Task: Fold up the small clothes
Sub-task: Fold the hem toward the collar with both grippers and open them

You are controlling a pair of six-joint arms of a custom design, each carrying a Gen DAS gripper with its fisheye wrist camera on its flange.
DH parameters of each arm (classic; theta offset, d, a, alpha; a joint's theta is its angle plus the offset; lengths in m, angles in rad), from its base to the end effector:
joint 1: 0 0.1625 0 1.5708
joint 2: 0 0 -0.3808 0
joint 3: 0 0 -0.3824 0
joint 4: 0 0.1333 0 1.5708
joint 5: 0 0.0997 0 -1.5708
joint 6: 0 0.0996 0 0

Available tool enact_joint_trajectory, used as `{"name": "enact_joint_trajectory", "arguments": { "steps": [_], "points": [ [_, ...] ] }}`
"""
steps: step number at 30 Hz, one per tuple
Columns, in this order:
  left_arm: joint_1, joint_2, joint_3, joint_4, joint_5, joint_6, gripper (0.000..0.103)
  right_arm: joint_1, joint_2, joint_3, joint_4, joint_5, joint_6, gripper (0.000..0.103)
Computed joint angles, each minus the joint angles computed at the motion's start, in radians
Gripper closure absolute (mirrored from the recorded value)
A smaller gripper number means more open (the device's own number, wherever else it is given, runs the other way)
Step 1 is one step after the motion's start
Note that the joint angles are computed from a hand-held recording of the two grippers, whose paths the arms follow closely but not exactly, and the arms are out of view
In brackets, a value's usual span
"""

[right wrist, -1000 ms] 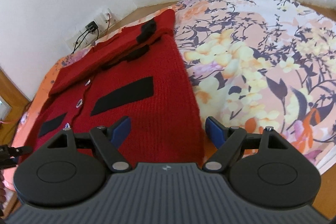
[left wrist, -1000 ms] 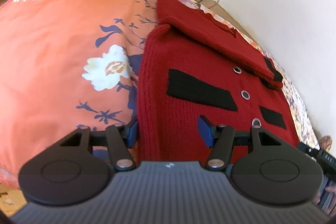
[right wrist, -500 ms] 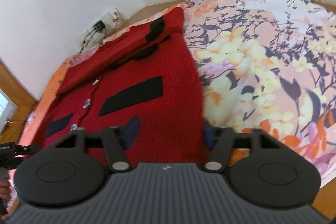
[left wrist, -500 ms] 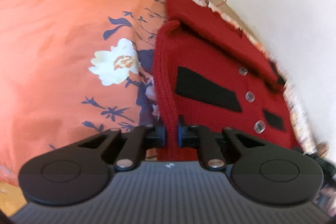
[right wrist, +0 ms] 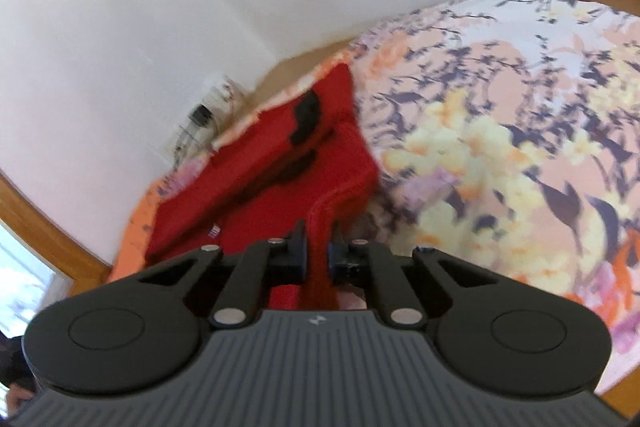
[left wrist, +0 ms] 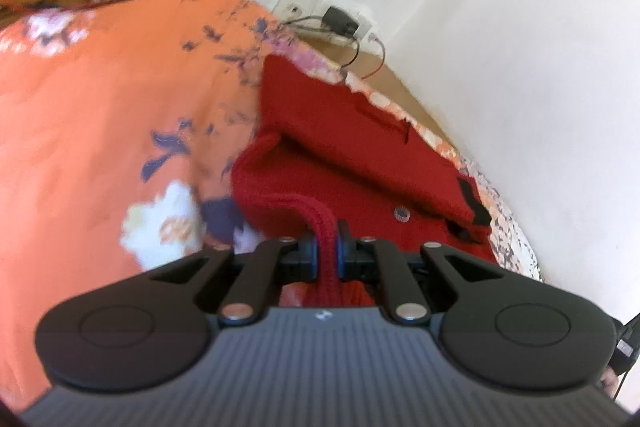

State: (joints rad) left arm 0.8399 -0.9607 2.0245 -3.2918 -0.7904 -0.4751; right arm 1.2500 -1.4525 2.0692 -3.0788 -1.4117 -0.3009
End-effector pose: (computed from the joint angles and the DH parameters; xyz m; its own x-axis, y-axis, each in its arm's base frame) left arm -0.1997 -0.5274 0.1452 -0.9674 -0.1324 -0.2159 0.0967 0.5948 -0.7980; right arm -0.0149 -0.5178 0.3352 -0.9907 0.0089 0.1355 -0.1000 0.6272 -0.7724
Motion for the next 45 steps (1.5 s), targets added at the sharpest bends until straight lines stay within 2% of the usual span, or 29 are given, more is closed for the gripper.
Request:
{"name": "enact_joint_trajectory", "arguments": {
  "steps": [7,12,18,26,31,39,42,45],
  "points": [
    [0.027,0.037,-0.082,-0.046,-0.014,0.1,0.093,0.04,0.076,-0.099,-0.022,0.016,0.058,0.095],
    [0.055,0.071,-0.167,-0.062,-0.027,0.155,0.093,0.081,0.138,-0.169,-0.045,-0.01,0.058,0.095],
    [0.107,0.135,-0.303,-0.019,-0.053,0.196,0.093,0.127,0.226,-0.271,-0.069,-0.061,0.077,0.095],
    [0.192,0.225,-0.471,0.092,-0.072,0.181,0.093,0.166,0.383,-0.443,-0.09,-0.163,0.103,0.095],
    [0.237,0.258,-0.534,0.163,-0.092,0.147,0.093,0.173,0.493,-0.559,-0.09,-0.243,0.128,0.095],
    [0.25,0.262,-0.566,0.234,-0.105,0.166,0.09,0.186,0.614,-0.686,-0.068,-0.352,0.107,0.094],
    [0.247,0.256,-0.572,0.249,-0.124,0.184,0.079,0.2,0.63,-0.693,-0.089,-0.39,0.086,0.092],
    [0.24,0.251,-0.576,0.247,-0.146,0.21,0.063,0.209,0.633,-0.694,-0.094,-0.405,0.078,0.084]
  ]
}}
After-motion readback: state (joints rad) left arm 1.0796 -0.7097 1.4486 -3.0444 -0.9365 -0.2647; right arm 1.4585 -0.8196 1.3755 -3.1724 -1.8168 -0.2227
